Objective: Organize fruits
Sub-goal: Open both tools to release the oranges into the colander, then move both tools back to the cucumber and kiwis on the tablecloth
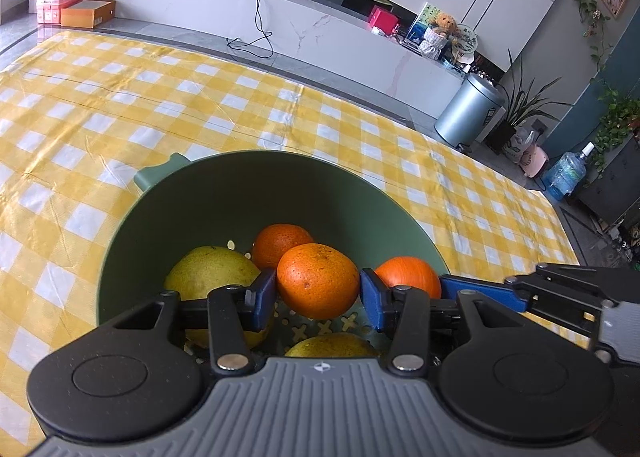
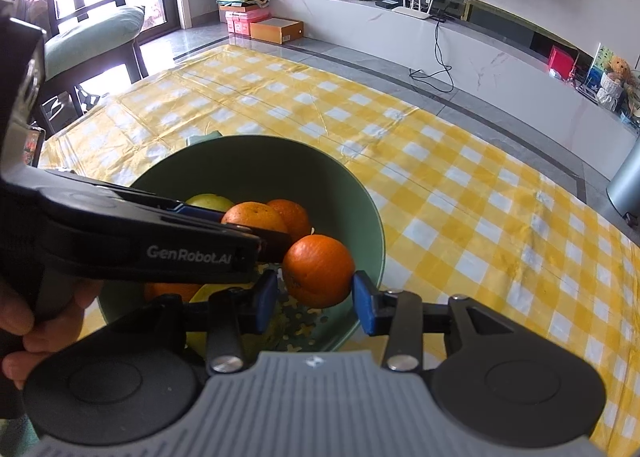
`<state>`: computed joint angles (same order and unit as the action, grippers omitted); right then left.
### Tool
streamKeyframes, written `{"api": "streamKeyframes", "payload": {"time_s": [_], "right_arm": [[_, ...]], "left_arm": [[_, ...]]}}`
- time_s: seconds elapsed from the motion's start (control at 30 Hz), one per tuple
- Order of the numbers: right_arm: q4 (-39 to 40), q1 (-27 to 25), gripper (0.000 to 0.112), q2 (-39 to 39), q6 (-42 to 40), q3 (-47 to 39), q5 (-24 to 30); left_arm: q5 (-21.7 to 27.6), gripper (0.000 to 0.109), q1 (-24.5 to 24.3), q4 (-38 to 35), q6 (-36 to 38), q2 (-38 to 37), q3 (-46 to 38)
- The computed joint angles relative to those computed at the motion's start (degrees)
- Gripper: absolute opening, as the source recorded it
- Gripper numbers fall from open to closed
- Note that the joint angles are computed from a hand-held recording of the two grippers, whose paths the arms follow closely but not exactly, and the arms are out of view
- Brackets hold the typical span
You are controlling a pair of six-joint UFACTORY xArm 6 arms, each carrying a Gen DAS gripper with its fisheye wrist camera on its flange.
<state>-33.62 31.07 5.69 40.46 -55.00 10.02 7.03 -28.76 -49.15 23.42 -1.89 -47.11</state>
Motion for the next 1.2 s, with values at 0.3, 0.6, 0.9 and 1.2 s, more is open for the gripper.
{"api": "streamKeyframes", "payload": {"time_s": [0.3,0.6,0.9,1.2], "right_arm": [[-0.68,-0.09,0.054,-2.53,1.54,2.15,-0.17],[-1.12,-0.26,0.056,-3.93,5.25,3.78,0.63],[-3.75,-0.41,0.06,-9.55,12.15,8.4,0.06],[-20.15,-0.27,0.063,-22.76,36.62,17.81,2.32]], "left_arm": [[1.78,0.051,0.47,0.03,-0.11,0.48,-0.47],[1.28,0.06,0.56,-1.08,-0.53,-2.06,1.3],[-1.32,0.063,-1.94,-2.21,0.14,-8.95,5.66],[-2.62,0.065,-5.45,13.9,-11.98,-18.47,12.19]]}}
